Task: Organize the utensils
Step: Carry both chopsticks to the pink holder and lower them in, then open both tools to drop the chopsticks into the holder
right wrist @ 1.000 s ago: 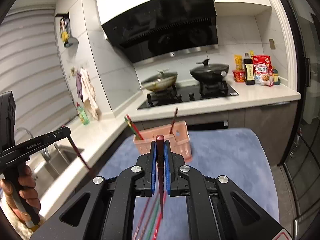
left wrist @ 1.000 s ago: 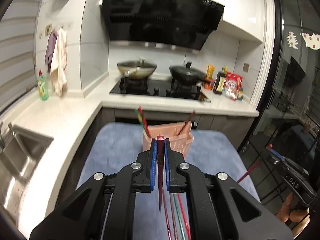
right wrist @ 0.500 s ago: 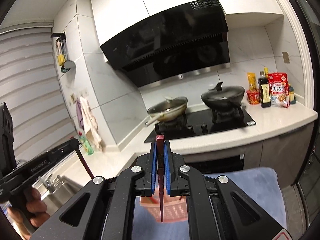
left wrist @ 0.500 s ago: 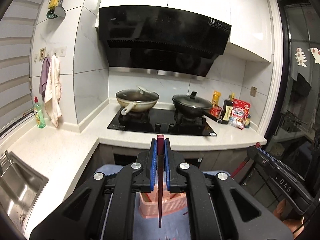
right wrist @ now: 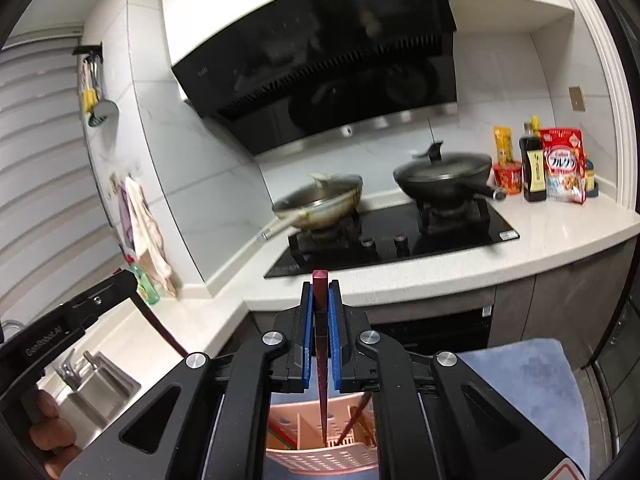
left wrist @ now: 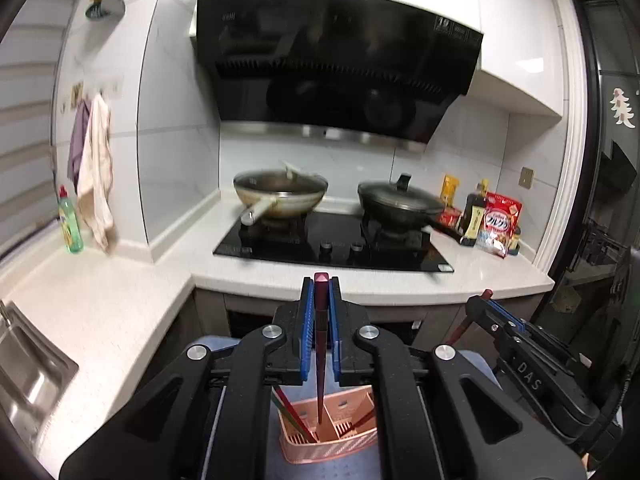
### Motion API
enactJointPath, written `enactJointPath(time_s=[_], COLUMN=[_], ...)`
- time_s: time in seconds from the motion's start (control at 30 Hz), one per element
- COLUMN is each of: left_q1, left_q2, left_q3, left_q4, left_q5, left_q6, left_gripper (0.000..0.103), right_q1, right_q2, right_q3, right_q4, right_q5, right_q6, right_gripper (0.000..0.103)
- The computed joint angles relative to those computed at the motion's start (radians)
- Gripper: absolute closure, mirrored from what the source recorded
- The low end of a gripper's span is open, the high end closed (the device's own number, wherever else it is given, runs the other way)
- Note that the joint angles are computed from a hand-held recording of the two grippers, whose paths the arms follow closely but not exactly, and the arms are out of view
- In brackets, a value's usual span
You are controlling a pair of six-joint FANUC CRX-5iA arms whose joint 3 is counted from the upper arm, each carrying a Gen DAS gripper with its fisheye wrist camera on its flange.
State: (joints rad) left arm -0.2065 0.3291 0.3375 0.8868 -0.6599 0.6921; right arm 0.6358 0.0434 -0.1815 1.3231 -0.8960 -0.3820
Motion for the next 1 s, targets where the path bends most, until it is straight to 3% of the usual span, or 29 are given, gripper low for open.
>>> enactJointPath(time_s=[0.17, 0.33, 0.4, 0.47, 0.53, 1.0], left_q1=[0.003, 0.010, 0.006, 0.006, 0.005, 0.028], left_q2=[0.024, 0.035, 0.019, 0.010, -0.008, -0.073], left_q3=[0.001, -0.014, -0.041, -0.054, -0.084, -0.155], left_q4=[-0.031, 0.007, 0.002, -0.004, 0.011, 0.017], left_q5=[-0.011, -0.033, -0.002, 0.010, 0.043, 0.033], left_q6=[0.024, 0.000, -0.021, -0.027, -0.041, -0.068], left_gripper=[0.096, 0.096, 0.090, 0.064, 0.054, 0.054], right_q1=[-0.020, -0.020, -0.014, -0.010, -0.005, 0.079], right_q2=[0.018, 0.027, 0.024, 0.016, 0.006, -0.032], right_q3=[-0.008, -0.008, -0.011, -0.017, -0.025, -0.032], right_q4=[-0.040, -0.060, -0.046, -0.031, -0.020, -0.046], right_q5=[0.034, 0.024, 0.005, -0.007, -0.013, -0.094], right_q6=[0.003, 0.020, 0.016, 0.001, -0.016, 0.040], right_gripper=[0.096, 0.092, 0.087, 0.075, 0.070, 0.070])
